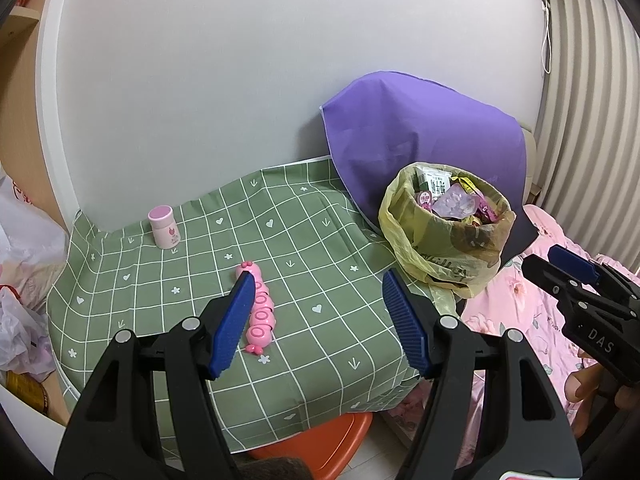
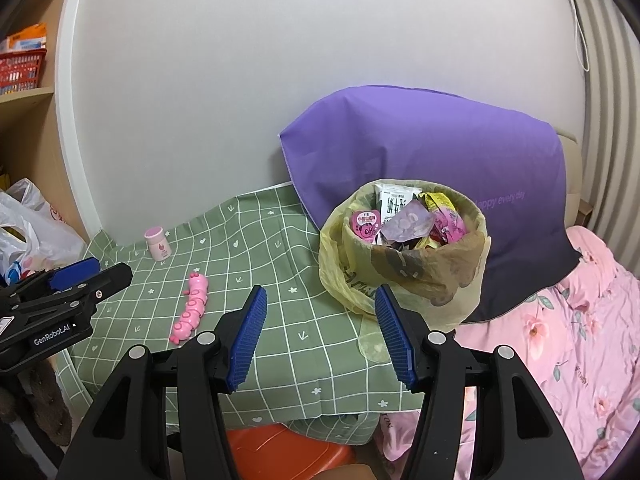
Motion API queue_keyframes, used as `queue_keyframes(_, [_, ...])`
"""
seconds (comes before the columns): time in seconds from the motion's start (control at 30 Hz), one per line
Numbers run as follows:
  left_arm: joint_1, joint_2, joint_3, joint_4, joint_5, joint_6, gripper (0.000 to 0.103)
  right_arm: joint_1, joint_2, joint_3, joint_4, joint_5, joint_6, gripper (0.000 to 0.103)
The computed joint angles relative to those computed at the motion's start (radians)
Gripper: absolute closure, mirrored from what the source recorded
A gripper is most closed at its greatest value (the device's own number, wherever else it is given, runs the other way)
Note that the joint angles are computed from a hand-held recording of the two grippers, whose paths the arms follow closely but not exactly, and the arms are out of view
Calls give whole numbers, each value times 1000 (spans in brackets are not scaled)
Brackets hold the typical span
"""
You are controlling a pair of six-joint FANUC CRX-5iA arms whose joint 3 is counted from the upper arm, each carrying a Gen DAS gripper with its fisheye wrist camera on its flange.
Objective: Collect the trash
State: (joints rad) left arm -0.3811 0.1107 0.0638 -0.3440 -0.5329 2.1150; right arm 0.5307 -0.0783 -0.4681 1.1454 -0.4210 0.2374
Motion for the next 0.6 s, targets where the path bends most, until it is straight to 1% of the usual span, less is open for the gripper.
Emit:
queue_keyframes(0.23, [-17, -5, 2, -49, 6, 30, 40, 1, -3, -3, -13, -2, 15, 50])
queue_keyframes(0.37, [-5, -2, 0, -23, -1, 23, 40, -1, 8, 6, -37, 7, 36, 50])
queue_keyframes(0.47, [28, 8, -6, 30, -20, 21, 40, -14, 34, 18, -39, 34, 41, 49])
queue_keyframes(0.5, [38, 16, 0, 15, -36, 42, 40, -23, 49, 24, -36, 52, 44, 48])
queue_keyframes(0.53, [43, 28, 13, -19, -61, 81, 40, -28, 70, 38, -50, 68, 65, 43])
queue_keyframes(0.57, [60, 44, 25, -40, -90, 122, 40, -28, 92, 56, -83, 80, 104, 42])
queue_keyframes(0.6, [92, 61, 29, -19, -111, 135, 40, -21, 126, 93, -161, 85, 185, 42])
